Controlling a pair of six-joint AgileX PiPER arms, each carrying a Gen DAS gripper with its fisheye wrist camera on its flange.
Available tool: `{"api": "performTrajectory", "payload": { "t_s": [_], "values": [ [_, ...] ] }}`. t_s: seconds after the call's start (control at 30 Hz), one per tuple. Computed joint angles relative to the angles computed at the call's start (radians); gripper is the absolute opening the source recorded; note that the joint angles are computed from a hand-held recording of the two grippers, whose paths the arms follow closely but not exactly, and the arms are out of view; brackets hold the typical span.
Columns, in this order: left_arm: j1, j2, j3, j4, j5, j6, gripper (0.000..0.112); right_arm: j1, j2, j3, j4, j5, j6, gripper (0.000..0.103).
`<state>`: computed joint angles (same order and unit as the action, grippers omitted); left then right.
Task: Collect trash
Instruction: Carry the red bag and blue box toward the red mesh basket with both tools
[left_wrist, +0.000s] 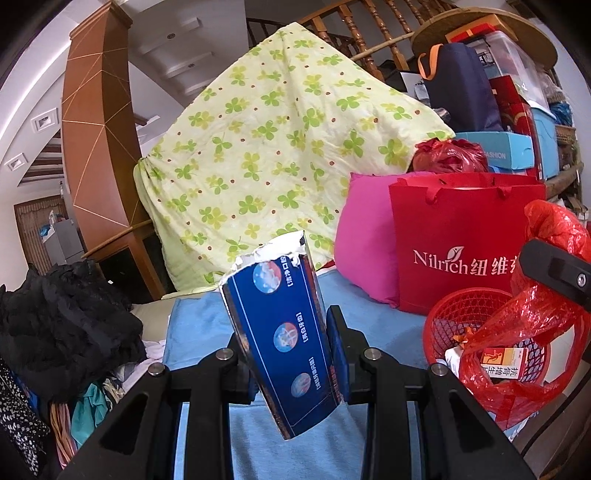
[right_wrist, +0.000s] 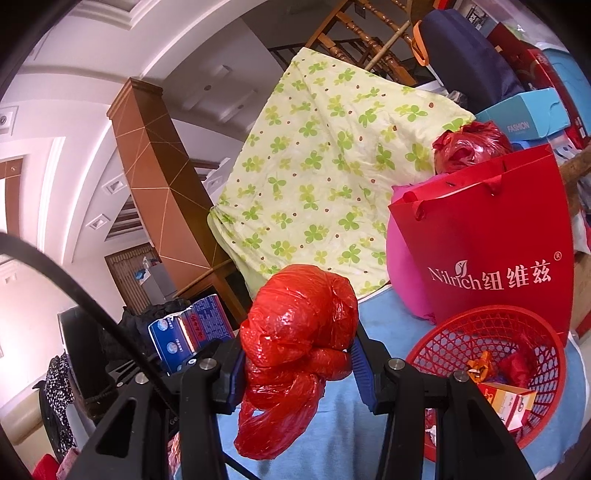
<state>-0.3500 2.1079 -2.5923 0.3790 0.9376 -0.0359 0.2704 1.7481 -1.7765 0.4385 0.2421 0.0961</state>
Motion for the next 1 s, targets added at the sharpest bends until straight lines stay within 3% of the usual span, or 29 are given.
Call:
{"api": "performTrajectory", "payload": {
  "t_s": [1.0],
  "values": [
    [-0.052, 0.059, -0.070, -0.021, 0.047, 0.065, 0.034, -0.066, -0.064, 0.140, 0.230, -0.047, -0.175, 0.051]
  ]
}}
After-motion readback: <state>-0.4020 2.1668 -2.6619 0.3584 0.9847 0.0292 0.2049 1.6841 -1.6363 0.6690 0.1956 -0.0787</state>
